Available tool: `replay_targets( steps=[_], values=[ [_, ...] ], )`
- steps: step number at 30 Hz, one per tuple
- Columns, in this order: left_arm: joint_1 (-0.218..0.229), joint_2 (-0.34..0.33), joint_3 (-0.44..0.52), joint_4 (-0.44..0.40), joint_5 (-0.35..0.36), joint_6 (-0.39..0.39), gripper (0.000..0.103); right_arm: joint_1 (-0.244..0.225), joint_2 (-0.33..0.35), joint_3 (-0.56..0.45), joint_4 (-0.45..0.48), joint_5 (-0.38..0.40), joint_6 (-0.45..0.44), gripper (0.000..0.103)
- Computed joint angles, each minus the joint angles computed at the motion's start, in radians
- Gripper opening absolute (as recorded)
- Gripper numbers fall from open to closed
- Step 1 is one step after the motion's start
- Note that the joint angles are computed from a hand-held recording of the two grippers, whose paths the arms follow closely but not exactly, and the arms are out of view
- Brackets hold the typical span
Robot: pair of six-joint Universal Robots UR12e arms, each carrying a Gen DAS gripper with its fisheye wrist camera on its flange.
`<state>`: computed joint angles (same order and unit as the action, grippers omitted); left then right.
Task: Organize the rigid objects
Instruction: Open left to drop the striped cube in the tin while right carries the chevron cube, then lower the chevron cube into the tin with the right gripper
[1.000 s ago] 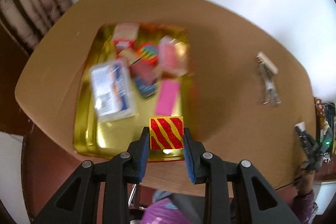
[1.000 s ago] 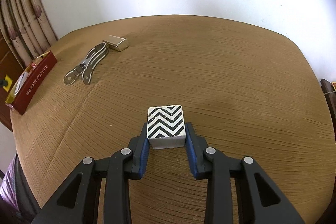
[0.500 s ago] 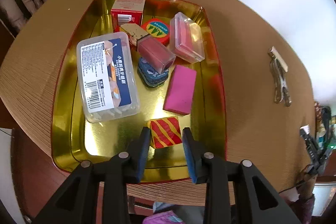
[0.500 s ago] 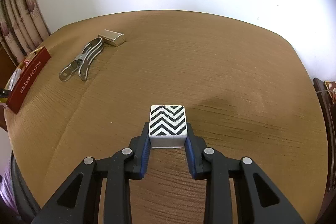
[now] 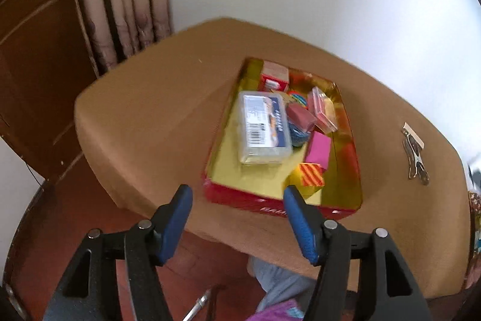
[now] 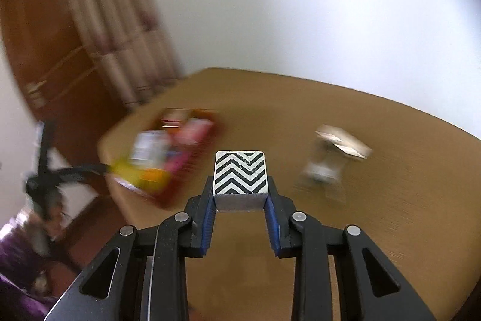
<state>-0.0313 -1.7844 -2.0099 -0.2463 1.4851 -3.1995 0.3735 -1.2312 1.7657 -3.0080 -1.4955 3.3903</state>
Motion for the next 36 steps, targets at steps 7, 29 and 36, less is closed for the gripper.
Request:
replay_targets(
  steps=[7,29,36],
  values=[
    [0.068,0.03,-0.069,-0.02,-0.071,-0.035,0.065,0.068,0.18,-0.256,0.149,0.069,-0.046,0.028],
    [0.042,0.014,-0.123,0.262,0.083,-0.035,0.065,0.124,0.357,-0.505,0.419,-0.058,-0.121,0.03],
    [0.097,0.033,-0.147,0.281,-0.088,-0.136,0.065,0.121,0.3,-0.407,0.227,-0.083,-0.084,0.054]
  ],
)
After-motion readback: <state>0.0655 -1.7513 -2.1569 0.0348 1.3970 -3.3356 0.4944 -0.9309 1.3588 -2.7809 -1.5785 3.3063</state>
